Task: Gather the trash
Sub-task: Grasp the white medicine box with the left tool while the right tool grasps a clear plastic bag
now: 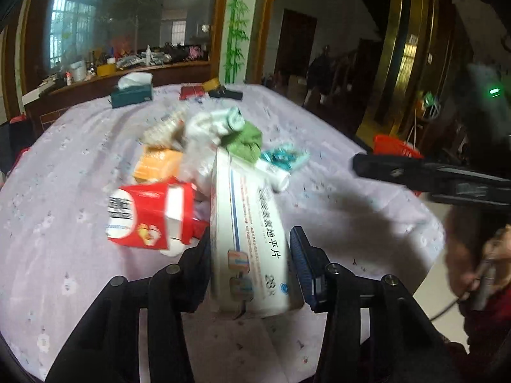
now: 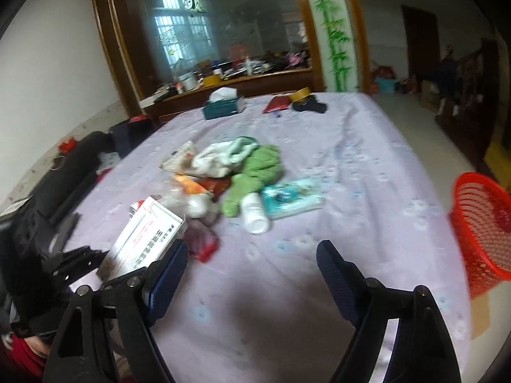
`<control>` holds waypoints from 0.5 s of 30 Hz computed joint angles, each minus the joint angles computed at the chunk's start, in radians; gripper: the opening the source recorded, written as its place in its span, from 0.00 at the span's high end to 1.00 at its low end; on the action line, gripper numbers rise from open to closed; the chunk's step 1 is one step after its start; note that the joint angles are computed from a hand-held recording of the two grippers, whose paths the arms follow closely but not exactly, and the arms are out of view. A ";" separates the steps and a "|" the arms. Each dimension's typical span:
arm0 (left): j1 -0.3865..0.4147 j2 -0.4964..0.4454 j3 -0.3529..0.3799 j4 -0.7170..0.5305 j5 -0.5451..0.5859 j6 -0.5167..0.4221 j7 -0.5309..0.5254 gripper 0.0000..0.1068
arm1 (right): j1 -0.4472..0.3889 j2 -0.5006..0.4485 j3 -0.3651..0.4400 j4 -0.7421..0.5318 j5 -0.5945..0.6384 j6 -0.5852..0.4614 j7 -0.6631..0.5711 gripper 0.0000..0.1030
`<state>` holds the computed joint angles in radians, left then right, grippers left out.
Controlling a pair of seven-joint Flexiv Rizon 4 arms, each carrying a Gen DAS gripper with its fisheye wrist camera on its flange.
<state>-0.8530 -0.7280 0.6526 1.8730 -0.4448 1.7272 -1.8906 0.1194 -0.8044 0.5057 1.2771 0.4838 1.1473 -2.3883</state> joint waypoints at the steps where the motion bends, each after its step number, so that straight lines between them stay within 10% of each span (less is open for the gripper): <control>1: -0.016 0.007 0.020 0.015 -0.004 0.010 -0.007 0.74 | 0.021 -0.005 -0.013 -0.009 -0.014 -0.003 0.014 0.17; 6: -0.044 0.033 0.057 0.080 -0.060 0.037 -0.018 0.75 | 0.082 -0.025 -0.038 -0.037 -0.062 -0.030 0.035 0.17; 11: 0.089 0.096 -0.098 0.119 -0.047 0.051 0.029 0.72 | 0.111 -0.044 -0.036 -0.090 -0.097 -0.098 0.065 0.17; 15: 0.119 0.114 -0.147 0.122 -0.007 0.042 0.091 0.24 | 0.149 -0.046 -0.048 -0.097 -0.126 -0.100 0.016 0.17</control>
